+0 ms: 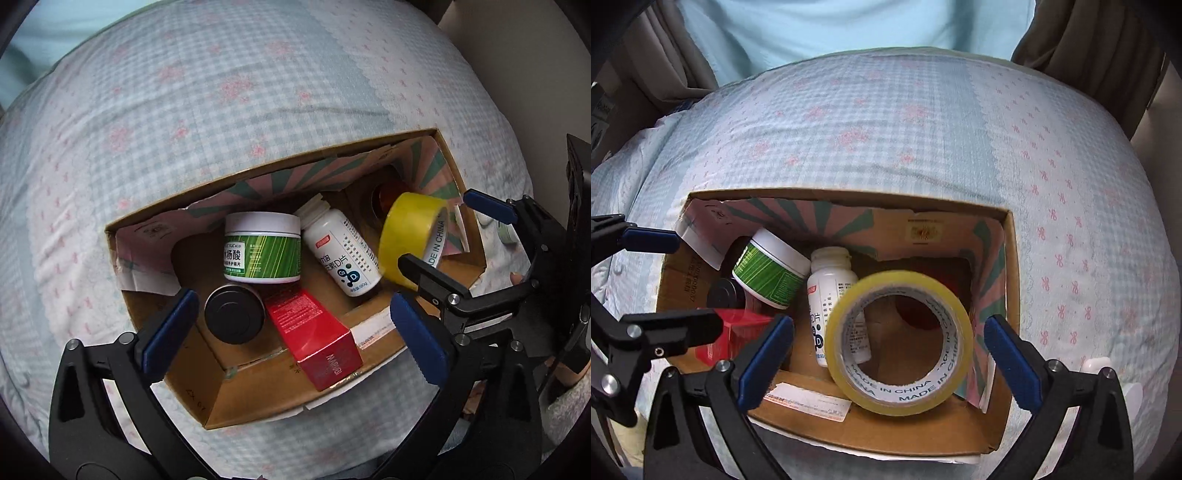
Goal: Organize rigid objects
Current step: 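Release the red box and tape roll into the box, both tools opening, then move both tools toward the earbud case and white-lidded jar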
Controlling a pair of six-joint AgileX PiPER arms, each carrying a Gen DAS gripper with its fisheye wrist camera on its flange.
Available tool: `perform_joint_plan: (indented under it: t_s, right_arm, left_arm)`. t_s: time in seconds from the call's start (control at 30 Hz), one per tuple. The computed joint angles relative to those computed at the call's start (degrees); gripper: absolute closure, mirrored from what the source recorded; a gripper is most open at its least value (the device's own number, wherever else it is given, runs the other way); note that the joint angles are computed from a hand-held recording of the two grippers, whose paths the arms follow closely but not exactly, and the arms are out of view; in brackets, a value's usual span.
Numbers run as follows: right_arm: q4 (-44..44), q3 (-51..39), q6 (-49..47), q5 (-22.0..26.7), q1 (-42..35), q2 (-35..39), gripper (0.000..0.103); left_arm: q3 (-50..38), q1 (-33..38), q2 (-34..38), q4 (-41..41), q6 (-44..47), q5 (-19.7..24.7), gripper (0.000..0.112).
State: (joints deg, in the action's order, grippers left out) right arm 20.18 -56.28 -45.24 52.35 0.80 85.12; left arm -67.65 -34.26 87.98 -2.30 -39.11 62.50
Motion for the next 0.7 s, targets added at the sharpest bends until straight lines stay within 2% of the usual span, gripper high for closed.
perform_joint_plan:
  t_s: [0.1, 0.33, 0.7]
  right_arm:
    - [0.29, 0.03, -1.66, -0.16, -0.55, -0.1, 0.0]
    - [-4.32, -0.09, 3.5, 2.29, 0.25, -0.02, 0.0]
    - [-5.51, -2.02, 5.25, 7.59, -1.74, -4.38, 0.0]
  left_arm:
    - [1.5, 0.52, -1.07, -0.38, -0.49, 0.1, 0.01]
    - [2.68, -0.68, -3.08, 0.52, -3.57, 1.74, 0.009]
    - [1.37, -6.88, -7.57, 5.21, -11.14, 6.2, 0.009]
